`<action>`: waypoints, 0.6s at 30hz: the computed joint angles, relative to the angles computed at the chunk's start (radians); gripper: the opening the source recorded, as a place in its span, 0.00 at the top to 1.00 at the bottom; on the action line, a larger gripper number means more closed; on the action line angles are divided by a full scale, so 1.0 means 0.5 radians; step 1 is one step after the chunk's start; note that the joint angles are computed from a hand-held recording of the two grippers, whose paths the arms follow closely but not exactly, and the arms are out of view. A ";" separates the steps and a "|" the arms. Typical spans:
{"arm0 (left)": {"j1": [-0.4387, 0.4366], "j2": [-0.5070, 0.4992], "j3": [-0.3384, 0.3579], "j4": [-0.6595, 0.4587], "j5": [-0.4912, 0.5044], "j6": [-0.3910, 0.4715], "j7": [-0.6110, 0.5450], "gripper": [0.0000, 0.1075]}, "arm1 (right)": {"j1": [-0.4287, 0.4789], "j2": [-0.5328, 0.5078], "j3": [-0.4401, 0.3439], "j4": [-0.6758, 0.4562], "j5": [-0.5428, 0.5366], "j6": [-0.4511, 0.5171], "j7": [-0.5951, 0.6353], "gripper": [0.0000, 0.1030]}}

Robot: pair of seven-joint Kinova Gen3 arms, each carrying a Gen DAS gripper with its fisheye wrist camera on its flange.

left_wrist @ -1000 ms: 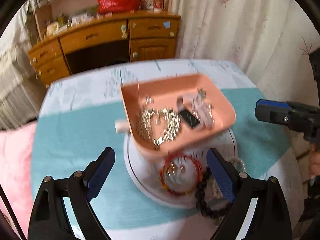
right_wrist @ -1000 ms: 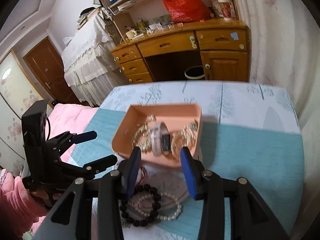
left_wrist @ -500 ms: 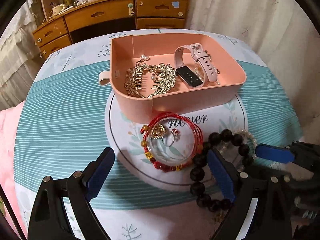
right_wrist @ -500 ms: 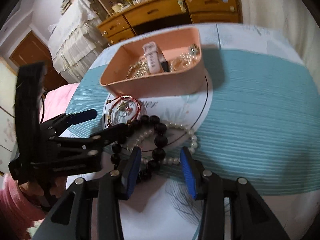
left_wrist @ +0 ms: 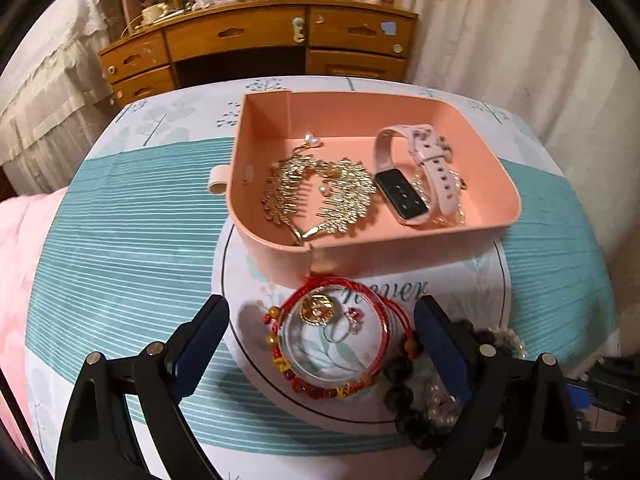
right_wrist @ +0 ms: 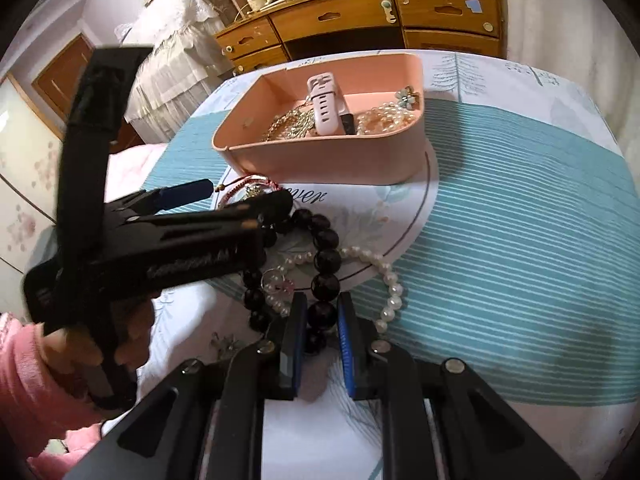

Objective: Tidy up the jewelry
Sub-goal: 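Grasp the black bead bracelet with the right tool while the left tool grasps the red string bracelet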

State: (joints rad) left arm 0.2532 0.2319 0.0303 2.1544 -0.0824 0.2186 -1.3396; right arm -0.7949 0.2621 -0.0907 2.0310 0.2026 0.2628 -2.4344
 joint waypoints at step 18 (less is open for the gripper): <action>0.010 -0.015 0.038 0.036 -0.087 -0.022 -0.028 0.46 | 0.047 -0.204 0.035 0.198 -0.126 -0.358 0.042 0.85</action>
State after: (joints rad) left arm 0.2581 0.2243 0.0492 2.1722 -0.1258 0.2078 -1.3536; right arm -0.7714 0.1599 -0.0733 2.1298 0.1396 0.0840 -2.4132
